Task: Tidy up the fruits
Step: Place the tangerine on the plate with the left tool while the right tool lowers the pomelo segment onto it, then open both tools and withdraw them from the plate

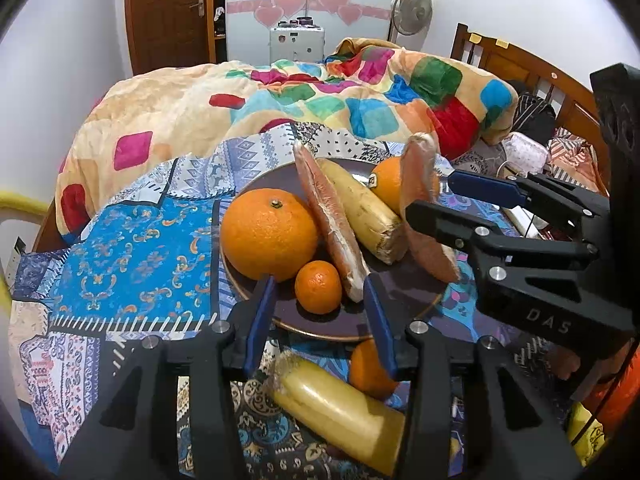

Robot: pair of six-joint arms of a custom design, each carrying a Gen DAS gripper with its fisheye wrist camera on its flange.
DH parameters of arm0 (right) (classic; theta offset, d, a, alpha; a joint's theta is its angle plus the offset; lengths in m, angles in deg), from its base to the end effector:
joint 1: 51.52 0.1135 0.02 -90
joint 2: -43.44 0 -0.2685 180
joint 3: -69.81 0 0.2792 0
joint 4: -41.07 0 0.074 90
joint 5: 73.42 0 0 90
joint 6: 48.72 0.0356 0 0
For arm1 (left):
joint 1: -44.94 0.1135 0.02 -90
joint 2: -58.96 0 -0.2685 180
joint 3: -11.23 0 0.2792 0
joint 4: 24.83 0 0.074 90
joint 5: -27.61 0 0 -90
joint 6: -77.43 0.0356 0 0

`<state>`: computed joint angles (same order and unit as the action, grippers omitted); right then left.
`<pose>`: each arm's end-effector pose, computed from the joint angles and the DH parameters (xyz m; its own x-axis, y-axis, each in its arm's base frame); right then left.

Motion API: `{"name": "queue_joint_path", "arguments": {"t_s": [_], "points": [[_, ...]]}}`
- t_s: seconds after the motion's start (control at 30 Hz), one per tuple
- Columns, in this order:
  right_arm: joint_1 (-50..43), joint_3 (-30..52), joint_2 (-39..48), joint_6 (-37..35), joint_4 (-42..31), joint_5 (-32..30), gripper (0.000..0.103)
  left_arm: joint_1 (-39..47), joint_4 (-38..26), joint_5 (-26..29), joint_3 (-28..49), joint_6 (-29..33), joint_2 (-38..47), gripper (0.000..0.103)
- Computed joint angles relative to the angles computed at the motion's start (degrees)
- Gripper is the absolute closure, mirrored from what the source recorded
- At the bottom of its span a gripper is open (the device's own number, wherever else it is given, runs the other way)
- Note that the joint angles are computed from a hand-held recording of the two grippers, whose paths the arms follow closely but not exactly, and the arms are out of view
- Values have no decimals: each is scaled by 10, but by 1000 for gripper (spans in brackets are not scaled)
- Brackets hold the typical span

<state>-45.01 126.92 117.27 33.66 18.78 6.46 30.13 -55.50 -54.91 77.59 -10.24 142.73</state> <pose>0.2947 0.0399 0.2224 -0.5871 -0.1984 -0.7848 -0.3280 0.9447 0.0066 0.3181 -0.0889 0.2156 -0.7050 0.2281 -0.6715 0.3665 0.9278 -0.0696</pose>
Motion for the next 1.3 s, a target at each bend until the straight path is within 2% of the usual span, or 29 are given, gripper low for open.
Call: {"name": "queue_joint_path", "arguments": {"t_s": [0.1,0.17,0.4,0.5,0.7,0.77,0.97,1.13,1.17,1.23,1.3], "points": [[-2,-8,-22,-2,-7,2,54,0,-10,-2,-11,-1,-31,54],[-6,-13,-39,-3,-16,-3,54,-2,-16,-7,-21,-4,-55,47],[-19,-43,-113,-10,-50,-20,54,-12,-51,-20,-47,-15,-128,45],[-26,-57,-146,-13,-67,-28,54,-18,-59,-28,-62,-26,-149,33],[-29,-93,-215,-26,-96,-27,54,-41,-77,-43,-94,-55,-174,30],[-29,-105,-237,-32,-106,-25,54,-59,-74,-68,-108,-73,-177,20],[-44,-134,-274,-41,-125,-35,50,-109,-57,-109,-142,-108,-169,19],[-72,-139,-267,-46,-129,-55,49,-139,-35,-135,-164,-131,-154,20],[-78,-139,-261,-47,-130,-61,49,-143,-29,-136,-170,-135,-156,29],[-86,-139,-254,-46,-130,-69,49,-146,-28,-134,-170,-127,-155,39],[-88,-142,-250,-46,-128,-70,49,-154,-25,-148,-175,-118,-167,43]]}}
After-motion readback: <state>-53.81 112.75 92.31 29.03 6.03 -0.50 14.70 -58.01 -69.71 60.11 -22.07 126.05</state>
